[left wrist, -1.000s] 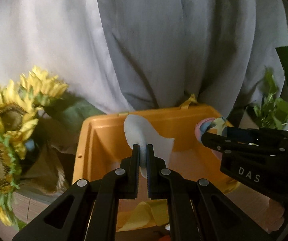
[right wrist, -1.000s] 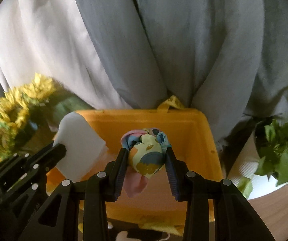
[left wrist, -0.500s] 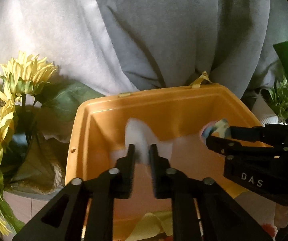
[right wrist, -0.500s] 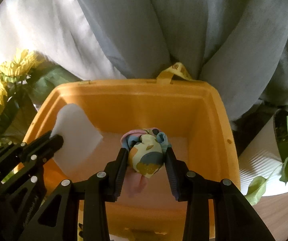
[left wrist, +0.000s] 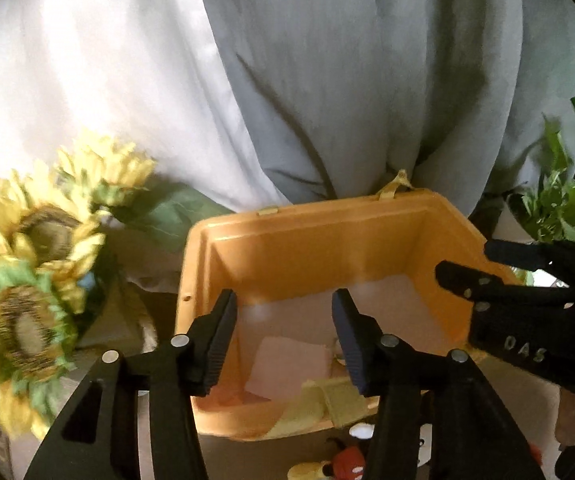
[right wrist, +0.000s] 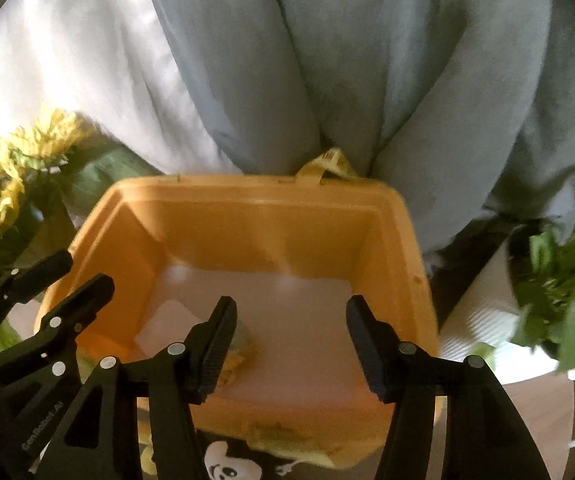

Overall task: Organize soft objects
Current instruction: 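Open both tools to drop the cloth and pouch into the crate, then move both open tools back toward the remaining soft items on the table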

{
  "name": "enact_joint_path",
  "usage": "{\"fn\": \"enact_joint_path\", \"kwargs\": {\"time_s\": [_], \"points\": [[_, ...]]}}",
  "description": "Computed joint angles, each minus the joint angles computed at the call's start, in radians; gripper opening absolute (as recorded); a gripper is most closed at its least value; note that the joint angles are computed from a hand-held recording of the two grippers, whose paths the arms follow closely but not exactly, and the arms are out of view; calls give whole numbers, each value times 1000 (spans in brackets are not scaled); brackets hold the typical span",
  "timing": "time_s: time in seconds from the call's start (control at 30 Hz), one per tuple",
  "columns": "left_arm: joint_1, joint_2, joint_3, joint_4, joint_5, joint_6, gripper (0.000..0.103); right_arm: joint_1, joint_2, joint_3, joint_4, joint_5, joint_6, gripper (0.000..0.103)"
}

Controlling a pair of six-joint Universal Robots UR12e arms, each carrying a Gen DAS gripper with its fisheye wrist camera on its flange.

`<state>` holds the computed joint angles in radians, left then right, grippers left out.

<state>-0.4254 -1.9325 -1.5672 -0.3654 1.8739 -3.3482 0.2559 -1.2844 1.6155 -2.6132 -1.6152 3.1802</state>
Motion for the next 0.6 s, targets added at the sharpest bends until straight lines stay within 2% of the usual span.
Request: {"fn": "enact_joint_path", "kwargs": {"time_s": [0.23,0.3,0.5,0.6], "points": [[-18,56,-56,66,38,-9,54,10,-54,48,-93,-49,16,58],[-24,70,-72,87,51,-11,54,11,-76,68,-115,-63,26,63],[-48,110,-115,129,78,1,58,14,-132,120,-153,-78,52,65],[-60,128,-134,146,102,2,58,18,-159,152,-187,-93,58,70]]}}
